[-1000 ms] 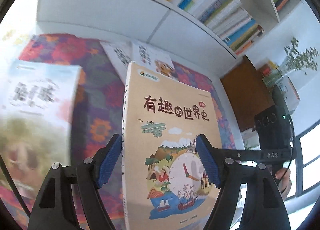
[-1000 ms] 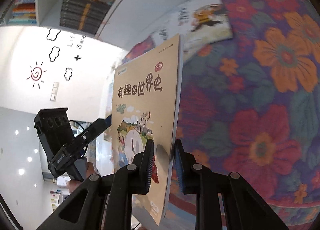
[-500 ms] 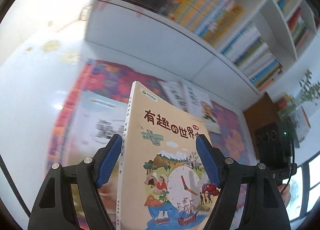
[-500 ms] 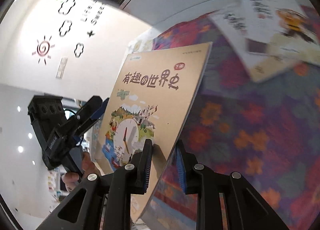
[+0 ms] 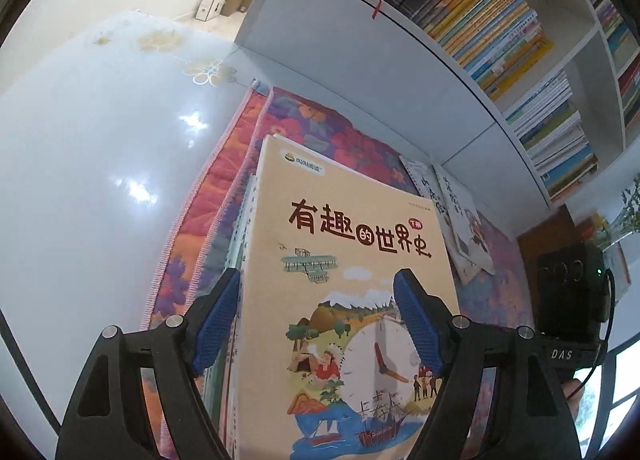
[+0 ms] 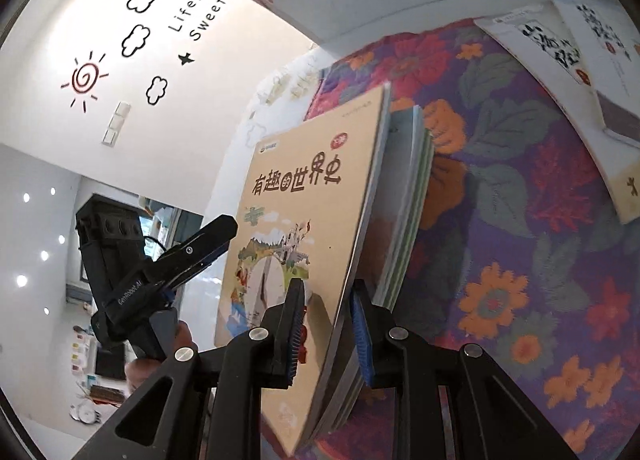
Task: Organize books
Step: 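Lift the beige book upright with the left gripper and carry it to the row, then lower the beige book into the row and open the left gripper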
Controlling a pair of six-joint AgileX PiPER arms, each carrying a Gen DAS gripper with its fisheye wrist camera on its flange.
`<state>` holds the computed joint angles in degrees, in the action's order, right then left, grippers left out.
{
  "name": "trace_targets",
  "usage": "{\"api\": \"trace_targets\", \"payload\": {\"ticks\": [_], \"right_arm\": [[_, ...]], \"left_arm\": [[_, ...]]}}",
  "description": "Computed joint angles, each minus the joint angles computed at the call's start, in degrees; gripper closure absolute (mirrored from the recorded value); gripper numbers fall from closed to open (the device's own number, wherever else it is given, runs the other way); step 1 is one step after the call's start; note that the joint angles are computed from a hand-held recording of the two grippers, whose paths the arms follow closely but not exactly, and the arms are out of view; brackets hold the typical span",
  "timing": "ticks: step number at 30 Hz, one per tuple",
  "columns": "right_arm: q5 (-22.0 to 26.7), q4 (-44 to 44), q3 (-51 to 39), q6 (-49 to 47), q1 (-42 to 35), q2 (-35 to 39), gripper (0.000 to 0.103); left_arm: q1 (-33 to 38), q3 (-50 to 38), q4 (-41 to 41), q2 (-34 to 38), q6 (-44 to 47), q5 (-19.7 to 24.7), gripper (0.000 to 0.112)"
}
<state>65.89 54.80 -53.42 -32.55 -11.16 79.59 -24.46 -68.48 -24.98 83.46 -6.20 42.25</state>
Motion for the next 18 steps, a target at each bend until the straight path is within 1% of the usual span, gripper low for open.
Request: {"api": "trace_targets", "payload": {"ticks": [4, 7, 8, 10, 11, 14, 16, 17, 18], "right_arm": [[-3.74, 0.03, 1.79, -0.25, 2.04, -1.91, 0.079], [-5.32, -1.98, 2.55, 0.91, 3.49, -3.92, 0.079], [-6.49, -2.29, 3.09, 1.50, 4.10, -4.65, 0.079], [-6.72, -2.33, 4.63, 1.77, 3.72, -6.43, 0.079], [-7.61, -2.97, 4.95, 2.19, 4.48, -7.14, 0.078], [-8.03, -5.12, 5.27, 3.78, 5.28, -8.99, 0.076], [-8.34, -6.35, 5.16, 5.10, 6.15, -9.72, 0.074], [-8.59, -6.84, 5.03, 5.92, 6.54, -9.92, 0.074], [-8.55, -7.16, 5.21, 6.64, 6.33, -10.45, 0.074]], "left_arm": [[-0.15, 0.31, 0.13, -0.03, -0.15, -0.80, 0.035], [-1.81, -0.61, 4.39, 0.29, -3.37, -1.14, 0.034], [-2.68, -0.75, 5.75, 0.80, -4.57, -1.91, 0.034], [-3.49, -1.02, 7.50, 1.09, -6.20, -2.70, 0.034], [-3.66, -1.15, 8.05, 1.24, -6.47, -2.86, 0.034], [-3.47, -0.88, 7.53, 1.20, -5.91, -3.90, 0.034], [-3.33, -0.99, 7.13, 1.30, -5.32, -4.08, 0.034], [-3.13, -1.41, 7.35, 1.26, -4.89, -3.12, 0.034], [-3.20, -2.06, 9.36, 1.01, -6.27, -1.75, 0.034]]}}
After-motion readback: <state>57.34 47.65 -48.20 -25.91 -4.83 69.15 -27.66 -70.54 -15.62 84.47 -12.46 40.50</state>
